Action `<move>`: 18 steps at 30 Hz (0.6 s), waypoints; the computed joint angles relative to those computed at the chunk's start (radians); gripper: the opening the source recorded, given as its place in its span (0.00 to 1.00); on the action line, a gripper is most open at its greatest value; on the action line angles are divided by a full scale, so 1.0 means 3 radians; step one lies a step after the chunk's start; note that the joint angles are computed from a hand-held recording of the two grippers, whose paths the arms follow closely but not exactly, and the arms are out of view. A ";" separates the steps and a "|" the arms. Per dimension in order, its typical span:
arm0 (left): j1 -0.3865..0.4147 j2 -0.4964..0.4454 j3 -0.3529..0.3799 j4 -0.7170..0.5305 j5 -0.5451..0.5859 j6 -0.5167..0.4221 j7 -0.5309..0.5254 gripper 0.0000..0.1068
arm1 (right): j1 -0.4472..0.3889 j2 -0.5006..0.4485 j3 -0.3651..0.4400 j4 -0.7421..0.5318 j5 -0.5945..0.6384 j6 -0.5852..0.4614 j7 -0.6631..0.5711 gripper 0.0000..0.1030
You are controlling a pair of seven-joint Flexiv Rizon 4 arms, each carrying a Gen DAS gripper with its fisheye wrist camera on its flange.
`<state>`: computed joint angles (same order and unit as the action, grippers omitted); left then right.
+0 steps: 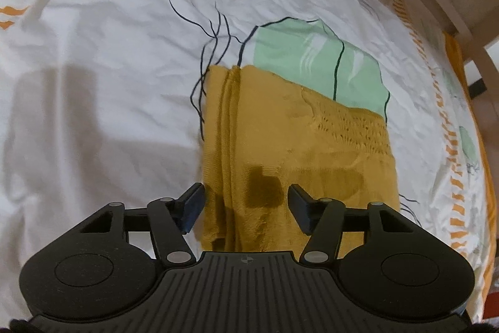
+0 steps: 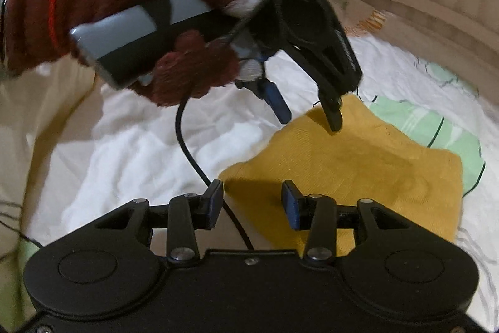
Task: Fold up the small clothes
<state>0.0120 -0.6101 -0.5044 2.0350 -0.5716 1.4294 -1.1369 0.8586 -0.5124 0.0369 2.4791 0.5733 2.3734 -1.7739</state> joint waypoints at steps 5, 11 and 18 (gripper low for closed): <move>0.0023 -0.0057 -0.0057 -0.0008 0.0010 0.0067 -0.0002 0.34 | 0.0347 -0.0072 -0.0203 -0.0059 0.0284 -0.0014 -0.0354 0.50; 0.0409 -0.0164 -0.0522 0.0125 0.0039 0.0338 0.0069 0.17 | 0.0251 -0.0074 -0.0103 -0.0120 0.0310 0.0019 -0.0334 0.20; 0.0733 -0.0212 -0.0843 0.0228 0.0287 0.0592 -0.0106 0.11 | -0.0499 -0.0010 0.0412 0.0037 -0.0295 0.0379 0.0567 0.12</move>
<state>0.2318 -0.6736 -0.7574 2.1034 -0.4854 1.6071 -1.1686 0.7091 -0.5153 0.1606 2.4901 0.4849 2.4870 -1.6039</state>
